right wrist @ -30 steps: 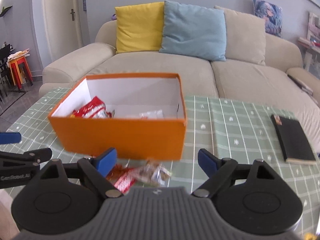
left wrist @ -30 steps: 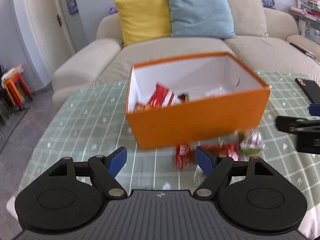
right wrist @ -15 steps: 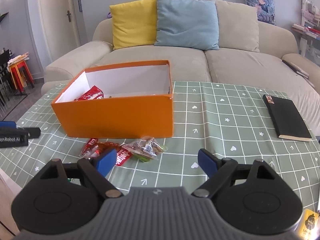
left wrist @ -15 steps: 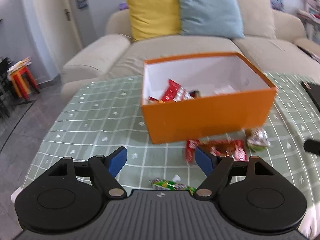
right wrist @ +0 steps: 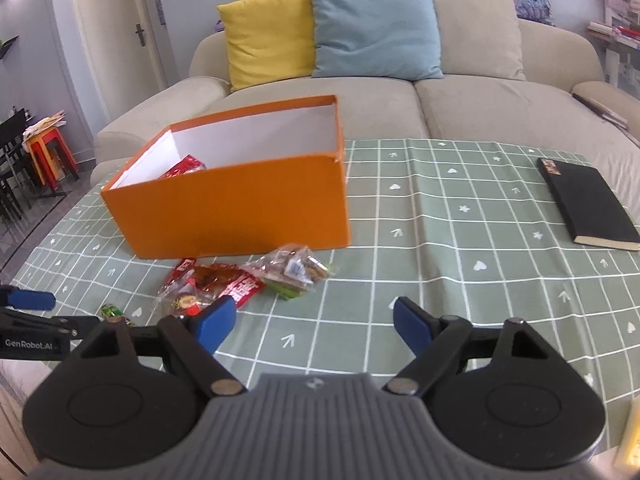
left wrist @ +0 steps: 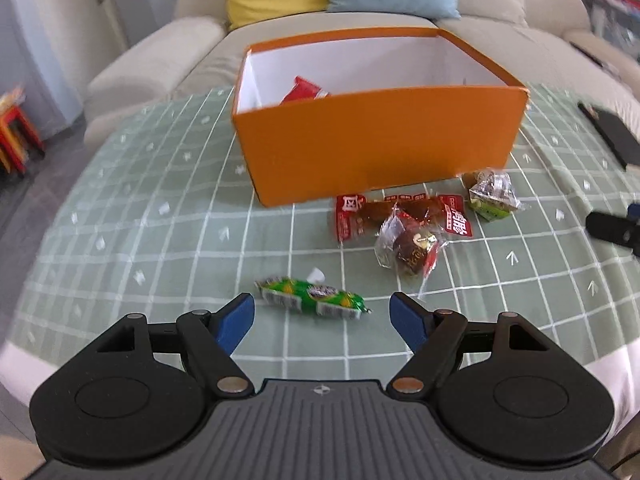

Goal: Organize snacks
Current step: 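Grasp the green candy stick with the left tool while the right tool grasps the clear brown-snack pack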

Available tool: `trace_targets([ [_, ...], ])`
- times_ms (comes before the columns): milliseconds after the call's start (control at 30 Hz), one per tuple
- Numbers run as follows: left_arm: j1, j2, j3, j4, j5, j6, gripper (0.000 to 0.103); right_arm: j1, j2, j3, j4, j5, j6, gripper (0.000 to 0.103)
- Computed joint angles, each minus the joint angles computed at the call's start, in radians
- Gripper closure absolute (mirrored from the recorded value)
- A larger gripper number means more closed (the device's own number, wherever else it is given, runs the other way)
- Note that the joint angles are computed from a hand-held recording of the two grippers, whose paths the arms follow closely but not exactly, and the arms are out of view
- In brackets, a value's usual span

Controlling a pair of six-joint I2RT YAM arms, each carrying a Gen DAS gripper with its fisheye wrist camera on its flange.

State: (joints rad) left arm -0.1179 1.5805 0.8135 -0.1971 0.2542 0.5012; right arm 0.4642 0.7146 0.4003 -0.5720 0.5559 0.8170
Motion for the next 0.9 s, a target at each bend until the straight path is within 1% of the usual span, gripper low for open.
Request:
trace_targets([
  [67,0.024,0.013,-0.022,0.027,0.028,-0.067,0.017,0.042,0.034,-0.013,0.037,0.035,0.0,0.022],
  [133,0.041,0.031,-0.041,0.065,0.031,-0.148,0.021,0.081,0.079,-0.015,0.073,0.077,0.002,0.022],
  [167,0.044,0.043,-0.037,0.073,0.031,-0.175,0.021,0.095,0.099,-0.018,0.097,0.094,0.001,0.022],
  [233,0.047,0.069,-0.038,0.1,0.029,-0.222,0.024,0.102,0.121,-0.024,0.133,0.098,0.002,0.022],
  [367,0.043,0.129,0.006,0.127,0.035,-0.325,0.027,0.073,0.175,-0.034,0.197,0.073,-0.002,0.022],
  [433,0.031,0.159,0.025,0.145,0.017,-0.366,0.029,0.038,0.2,-0.039,0.234,0.048,-0.019,0.023],
  [500,0.014,0.189,0.05,0.143,-0.019,-0.402,0.035,-0.002,0.22,-0.045,0.275,0.019,-0.04,0.025],
  [600,0.004,0.233,0.091,0.131,-0.017,-0.443,0.037,-0.074,0.262,-0.048,0.35,-0.036,-0.087,0.026],
  [767,-0.015,0.273,0.111,0.158,-0.045,-0.45,0.037,-0.191,0.405,0.003,0.449,-0.123,-0.14,0.027],
  [833,-0.017,0.291,0.121,0.16,-0.047,-0.447,0.041,-0.247,0.46,0.025,0.49,-0.182,-0.141,0.027],
  [900,-0.019,0.303,0.127,0.16,-0.051,-0.442,0.043,-0.284,0.51,0.047,0.515,-0.22,-0.13,0.03],
])
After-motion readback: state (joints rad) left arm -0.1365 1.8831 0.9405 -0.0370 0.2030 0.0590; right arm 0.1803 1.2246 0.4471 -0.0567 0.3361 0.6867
